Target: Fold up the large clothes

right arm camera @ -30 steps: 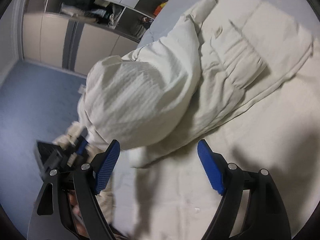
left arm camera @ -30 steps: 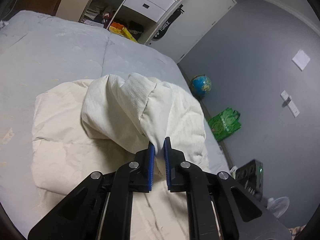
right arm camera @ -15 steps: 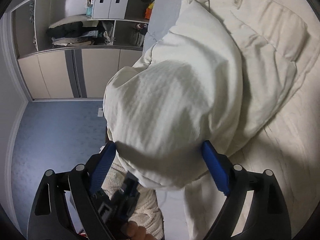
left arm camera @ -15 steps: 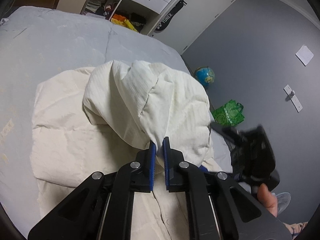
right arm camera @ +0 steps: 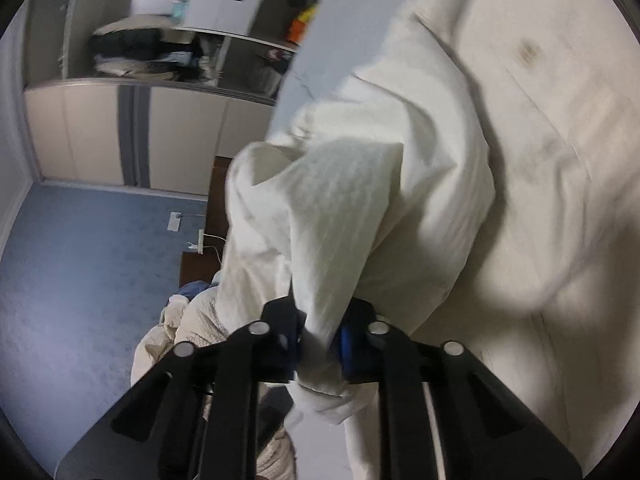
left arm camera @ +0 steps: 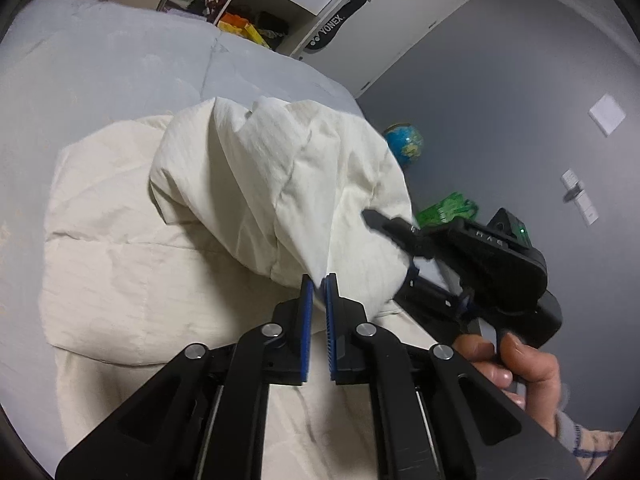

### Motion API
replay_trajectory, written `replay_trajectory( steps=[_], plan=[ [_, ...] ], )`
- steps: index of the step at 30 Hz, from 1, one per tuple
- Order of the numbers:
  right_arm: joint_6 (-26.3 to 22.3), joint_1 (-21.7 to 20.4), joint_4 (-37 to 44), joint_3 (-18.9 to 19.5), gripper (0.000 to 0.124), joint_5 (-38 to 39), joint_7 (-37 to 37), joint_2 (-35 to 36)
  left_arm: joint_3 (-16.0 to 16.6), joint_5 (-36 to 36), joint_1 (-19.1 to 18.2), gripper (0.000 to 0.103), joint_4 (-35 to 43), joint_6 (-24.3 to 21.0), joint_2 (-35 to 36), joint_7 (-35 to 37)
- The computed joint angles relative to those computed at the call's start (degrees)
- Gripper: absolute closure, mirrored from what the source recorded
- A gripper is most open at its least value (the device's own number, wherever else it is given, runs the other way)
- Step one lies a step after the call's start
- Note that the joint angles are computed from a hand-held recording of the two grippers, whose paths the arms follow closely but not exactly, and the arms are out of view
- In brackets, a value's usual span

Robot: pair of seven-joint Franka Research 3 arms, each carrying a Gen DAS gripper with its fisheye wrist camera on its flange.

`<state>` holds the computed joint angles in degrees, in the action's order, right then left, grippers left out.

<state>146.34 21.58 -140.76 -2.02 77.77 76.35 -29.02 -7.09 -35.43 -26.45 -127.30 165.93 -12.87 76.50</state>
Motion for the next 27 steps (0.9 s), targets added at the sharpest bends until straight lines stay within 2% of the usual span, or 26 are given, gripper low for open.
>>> replay_trajectory(
  steps=[1,4,6,9,13,17,19,22,27],
  plan=[
    [0.3,0.2,0.9,-0.1,0.114,0.5,-1.4,0.3,0.7,-2.1,-0.7,0.086,-0.2,0.6,-0.2,0.9],
    [1.6,0.9,5.3,-1.0,0.114,4.5,-9.5,1.7,1.0,-3.4,-0.6,0.079,-0.5,0.7,-0.6,1.2],
    [1.2,0.7,9.1,-1.3,0.114,5.1,-13.7,3.2,1.5,-5.0,-1.1,0.067,-0.8,1.1,-0.7,1.6],
    [0.1,-0.1,11.5,-1.7,0.115,4.9,-18.2,4.3,2.1,-7.9,-1.8,0.066,-1.2,1.3,-0.9,3.4],
    [-1.9,-1.3,6.1,-2.4,0.115,5.5,-26.7,2.1,3.1,-13.4,-3.1,0.056,-1.2,2.5,-1.1,7.2],
    [-2.5,-2.7,-1.6,-2.1,0.116,3.5,-27.1,-0.4,3.8,-19.2,-4.3,0.046,-0.3,3.3,-0.7,12.2],
    [-2.9,-2.8,-5.2,-2.6,0.116,5.4,-28.0,-2.1,3.7,-22.4,-4.5,0.041,0.3,2.9,-0.4,14.9],
    [-3.7,-3.3,-8.7,-2.8,0.116,7.0,-28.5,-4.3,1.6,-21.1,-2.3,0.037,0.8,2.2,0.6,13.1],
    [-4.5,-4.3,-11.1,-2.7,0.116,7.7,-28.4,-6.1,-1.4,-14.4,1.2,0.04,3.2,1.3,4.2,6.2]
  ],
)
